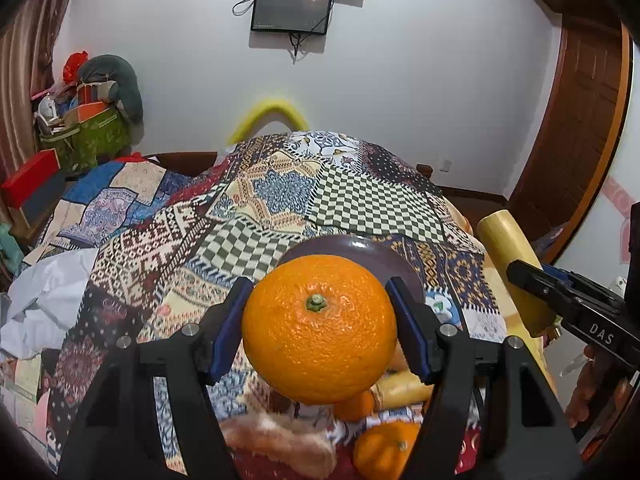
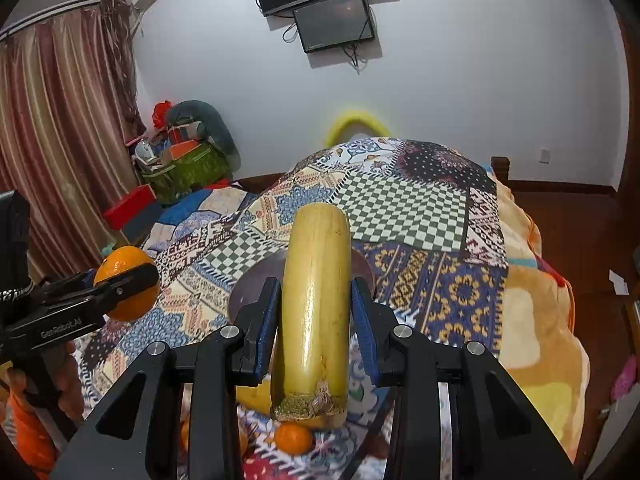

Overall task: Organize fruits
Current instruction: 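Carry the orange onto the plate with the left tool while the right tool sets the cob beside it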

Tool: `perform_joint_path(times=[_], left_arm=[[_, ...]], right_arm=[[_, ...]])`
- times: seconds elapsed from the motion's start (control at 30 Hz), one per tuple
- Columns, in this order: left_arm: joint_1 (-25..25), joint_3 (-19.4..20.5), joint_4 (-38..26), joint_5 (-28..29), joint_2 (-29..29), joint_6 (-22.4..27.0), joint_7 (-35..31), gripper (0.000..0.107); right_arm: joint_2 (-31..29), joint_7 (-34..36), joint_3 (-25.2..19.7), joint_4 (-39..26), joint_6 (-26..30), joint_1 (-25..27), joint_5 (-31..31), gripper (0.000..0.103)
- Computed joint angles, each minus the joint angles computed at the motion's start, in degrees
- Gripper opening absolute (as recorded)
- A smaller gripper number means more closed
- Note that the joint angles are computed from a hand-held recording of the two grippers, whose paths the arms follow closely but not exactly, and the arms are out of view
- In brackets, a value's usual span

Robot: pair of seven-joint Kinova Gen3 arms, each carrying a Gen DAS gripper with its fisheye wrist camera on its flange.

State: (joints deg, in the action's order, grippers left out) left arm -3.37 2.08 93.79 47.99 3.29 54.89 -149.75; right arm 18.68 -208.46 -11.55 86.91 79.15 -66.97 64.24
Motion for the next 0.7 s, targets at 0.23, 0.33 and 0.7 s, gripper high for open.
perform_joint_path(times=[0.23, 0.33, 0.7], left_arm=[[2.1, 2.3, -3.5, -3.1, 3.9, -3.5, 4.2, 0.067], [2.4, 3.2, -5.1, -4.3, 5.6, -3.9, 5.8, 0.067], [5.5, 6.5, -11.5, -13.3, 12.6, -5.6, 14.2, 0.067]], right_arm=[[-0.5, 2.7, 0.7, 0.8, -3.2, 2.9, 0.5, 0.033], [-0.2, 4.8, 1.0, 0.4, -4.9, 4.4, 0.2, 0.033], [1.6, 13.5, 3.4, -0.3, -12.9, 10.1, -4.0, 0.033]])
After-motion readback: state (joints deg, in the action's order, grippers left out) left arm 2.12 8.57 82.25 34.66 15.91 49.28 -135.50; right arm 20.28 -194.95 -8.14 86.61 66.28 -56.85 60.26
